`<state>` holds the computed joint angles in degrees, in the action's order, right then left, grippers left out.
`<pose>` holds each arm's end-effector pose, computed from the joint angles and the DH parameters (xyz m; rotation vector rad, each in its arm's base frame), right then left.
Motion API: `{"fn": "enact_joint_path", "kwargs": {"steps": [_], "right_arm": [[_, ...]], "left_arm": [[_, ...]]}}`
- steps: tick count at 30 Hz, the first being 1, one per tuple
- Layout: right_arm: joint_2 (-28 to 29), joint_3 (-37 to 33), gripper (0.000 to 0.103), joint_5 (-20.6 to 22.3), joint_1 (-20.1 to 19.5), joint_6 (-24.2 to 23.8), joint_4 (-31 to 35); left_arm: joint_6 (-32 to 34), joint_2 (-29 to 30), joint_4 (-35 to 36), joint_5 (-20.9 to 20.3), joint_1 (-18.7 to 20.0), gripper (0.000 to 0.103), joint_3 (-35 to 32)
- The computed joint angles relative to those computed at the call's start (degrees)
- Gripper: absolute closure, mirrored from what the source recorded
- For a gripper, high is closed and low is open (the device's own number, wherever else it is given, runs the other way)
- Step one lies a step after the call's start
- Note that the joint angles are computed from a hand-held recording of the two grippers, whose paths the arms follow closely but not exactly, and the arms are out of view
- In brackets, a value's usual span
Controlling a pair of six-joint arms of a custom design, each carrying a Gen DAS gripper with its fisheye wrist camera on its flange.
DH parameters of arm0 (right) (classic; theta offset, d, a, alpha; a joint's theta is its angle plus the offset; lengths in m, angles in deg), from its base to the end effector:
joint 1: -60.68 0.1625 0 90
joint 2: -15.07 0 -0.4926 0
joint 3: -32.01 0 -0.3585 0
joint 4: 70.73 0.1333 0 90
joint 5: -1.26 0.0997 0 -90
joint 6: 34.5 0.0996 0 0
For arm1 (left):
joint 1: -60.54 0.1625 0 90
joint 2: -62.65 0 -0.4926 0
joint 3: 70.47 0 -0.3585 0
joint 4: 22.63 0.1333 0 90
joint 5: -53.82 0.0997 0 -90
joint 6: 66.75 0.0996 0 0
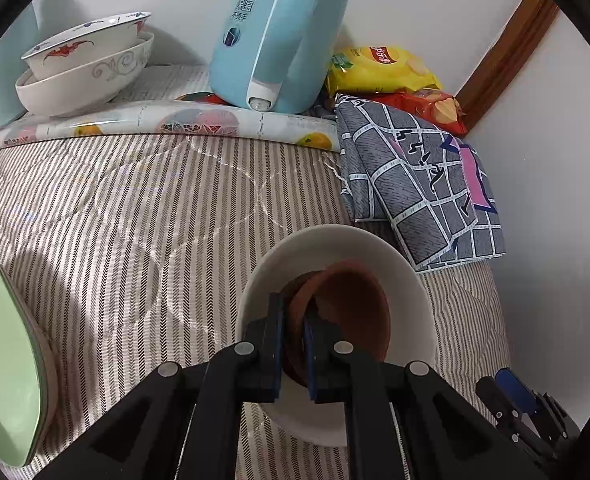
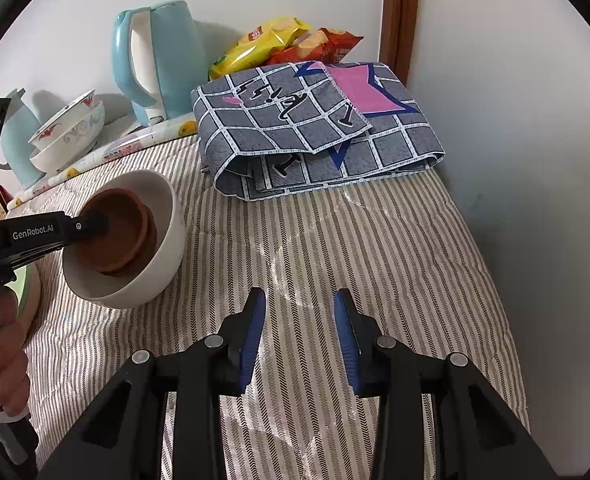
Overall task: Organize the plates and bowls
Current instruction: 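Lower the left tool's brown bowl into the white bowl and open the left tool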
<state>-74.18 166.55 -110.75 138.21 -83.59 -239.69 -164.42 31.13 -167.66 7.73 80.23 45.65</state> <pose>0.0089 -0.4043 0.3787 0.6434 -2.4109 0.3997 -0.4073 -0.3607 -0.0485 -0.3212 2.4050 -0.9006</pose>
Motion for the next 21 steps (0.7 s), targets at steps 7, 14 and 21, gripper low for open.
{"fn": "enact_joint_path", "kwargs": {"steps": [7, 14, 21], "right_arm": [[0.2, 0.0, 0.067, -0.4, 0.0, 0.4, 0.5], [-0.1, 0.1, 0.065, -0.5, 0.4, 0.2, 0.7], [-0.6, 0.4, 0.062, -0.3, 0.7, 0.0, 0.9]], "left_arm": [[1.1, 0.5, -1.7, 0.2, 0.2, 0.094, -0.1], [2.1, 0.7, -2.5, 0.1, 0.1, 0.093, -0.1], [4.1, 0.6, -3.0, -0.8, 0.0, 0.085, -0.2]]}}
